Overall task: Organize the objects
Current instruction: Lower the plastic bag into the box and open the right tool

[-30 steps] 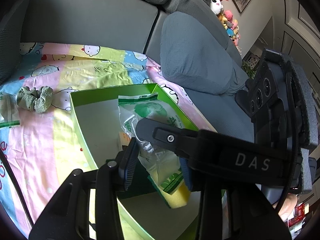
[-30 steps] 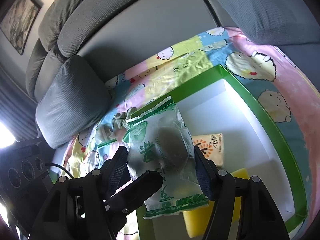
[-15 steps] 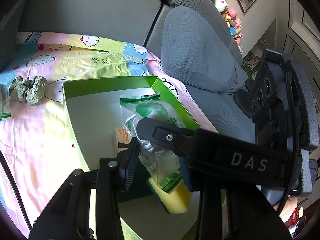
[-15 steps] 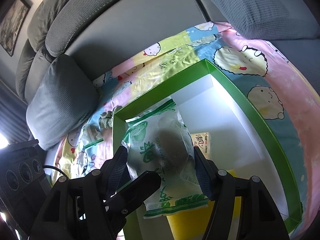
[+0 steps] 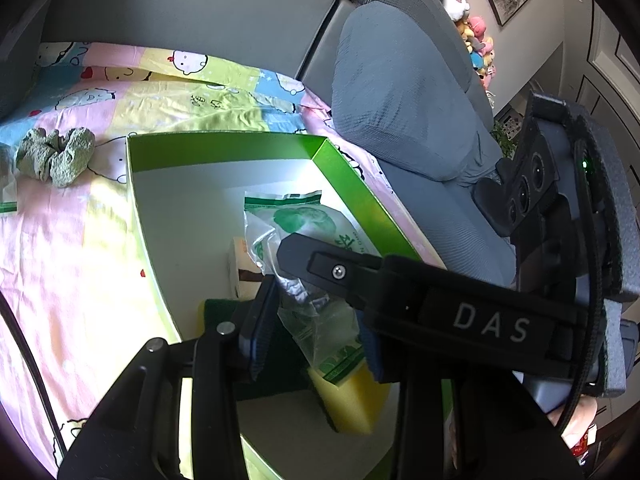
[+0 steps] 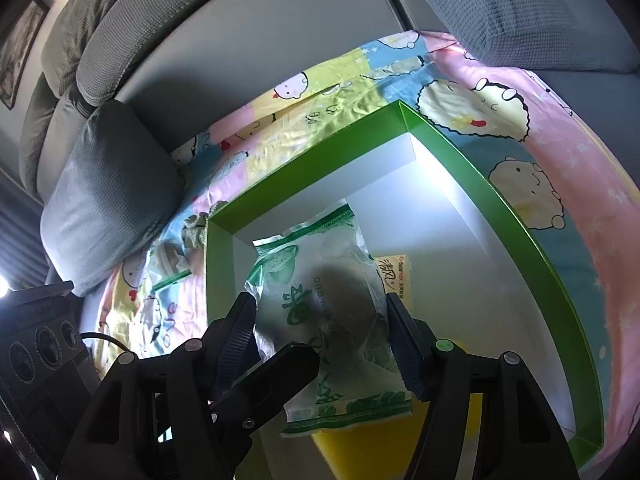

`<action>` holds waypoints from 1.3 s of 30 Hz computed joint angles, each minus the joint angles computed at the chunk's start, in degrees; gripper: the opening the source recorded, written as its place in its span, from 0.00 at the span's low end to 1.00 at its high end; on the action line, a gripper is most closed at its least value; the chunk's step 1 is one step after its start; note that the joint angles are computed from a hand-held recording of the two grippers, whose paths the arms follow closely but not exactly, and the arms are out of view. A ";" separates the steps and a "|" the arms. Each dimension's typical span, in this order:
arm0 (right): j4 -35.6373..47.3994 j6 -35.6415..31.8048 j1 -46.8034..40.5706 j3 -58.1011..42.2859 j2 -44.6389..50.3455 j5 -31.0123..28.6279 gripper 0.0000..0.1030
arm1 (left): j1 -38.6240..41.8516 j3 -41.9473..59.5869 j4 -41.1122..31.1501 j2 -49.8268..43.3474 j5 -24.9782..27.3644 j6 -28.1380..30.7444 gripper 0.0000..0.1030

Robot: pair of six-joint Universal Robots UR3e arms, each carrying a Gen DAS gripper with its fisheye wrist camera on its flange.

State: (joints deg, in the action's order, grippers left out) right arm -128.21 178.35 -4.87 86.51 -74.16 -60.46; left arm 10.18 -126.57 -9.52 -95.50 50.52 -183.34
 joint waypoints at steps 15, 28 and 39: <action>0.11 1.12 1.22 -1.51 1.65 -2.83 0.65 | -0.99 -0.03 2.34 -1.02 3.19 -0.56 0.34; 0.32 1.66 2.38 -2.74 2.82 -4.34 0.65 | -1.29 -0.60 3.79 -1.37 5.05 -0.91 0.34; -0.48 1.53 3.28 -2.28 1.00 -6.36 0.65 | 1.58 -1.84 -0.39 1.92 0.69 -0.43 0.33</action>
State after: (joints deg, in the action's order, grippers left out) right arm -128.69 179.89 -1.59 84.24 -73.16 -66.82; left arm 11.76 -128.41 -9.91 -93.57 51.21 -183.77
